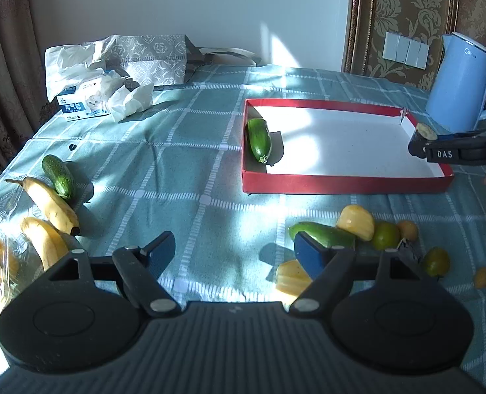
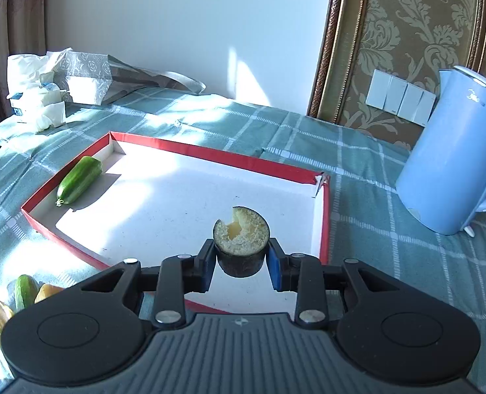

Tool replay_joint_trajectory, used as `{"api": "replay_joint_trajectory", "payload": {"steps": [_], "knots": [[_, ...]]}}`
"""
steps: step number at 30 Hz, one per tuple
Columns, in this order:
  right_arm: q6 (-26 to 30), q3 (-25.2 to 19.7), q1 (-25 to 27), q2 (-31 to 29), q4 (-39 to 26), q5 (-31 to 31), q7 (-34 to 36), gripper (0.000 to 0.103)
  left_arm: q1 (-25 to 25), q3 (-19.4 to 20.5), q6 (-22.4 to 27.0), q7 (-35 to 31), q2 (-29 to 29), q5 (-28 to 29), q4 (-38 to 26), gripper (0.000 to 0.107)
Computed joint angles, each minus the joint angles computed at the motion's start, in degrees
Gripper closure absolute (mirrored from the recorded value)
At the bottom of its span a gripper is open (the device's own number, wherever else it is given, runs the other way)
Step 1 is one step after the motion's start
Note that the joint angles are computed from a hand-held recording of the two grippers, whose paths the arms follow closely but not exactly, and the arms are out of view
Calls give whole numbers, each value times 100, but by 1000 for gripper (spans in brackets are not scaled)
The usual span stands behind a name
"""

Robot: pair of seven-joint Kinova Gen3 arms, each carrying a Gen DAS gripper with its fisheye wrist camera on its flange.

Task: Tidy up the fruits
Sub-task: 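Lower the eggplant slice into the tray and open the right gripper, then grasp a kiwi with the right gripper while the left gripper approaches a papaya chunk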

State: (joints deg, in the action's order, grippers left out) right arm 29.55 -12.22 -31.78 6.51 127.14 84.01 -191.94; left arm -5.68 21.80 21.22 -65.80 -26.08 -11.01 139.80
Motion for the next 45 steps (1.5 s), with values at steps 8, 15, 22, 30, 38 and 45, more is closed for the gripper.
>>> {"api": "replay_joint_trajectory", "payload": {"steps": [8, 15, 22, 30, 38, 45], "knots": [[-247, 315, 33, 888, -773, -315, 623, 71, -55, 177, 475, 158, -377, 49, 137, 30], [-430, 640, -89, 1145, -995, -453, 783, 68, -63, 265, 629, 274, -472, 58, 166, 29], [-185, 538, -175, 554, -389, 690, -515, 29, 115, 150, 546, 169, -444, 42, 224, 29], [539, -602, -191, -953, 1022, 37, -1052, 29, 501, -5, 55, -195, -64, 126, 259, 23], [1849, -1466, -1206, -1518, 1739, -1827, -1284, 30, 841, -68, -341, -551, 367, 205, 250, 21], [2113, -1821, -1546, -1401, 1810, -2475, -1519, 44, 980, -92, -477, -726, 592, 223, 242, 20]]}}
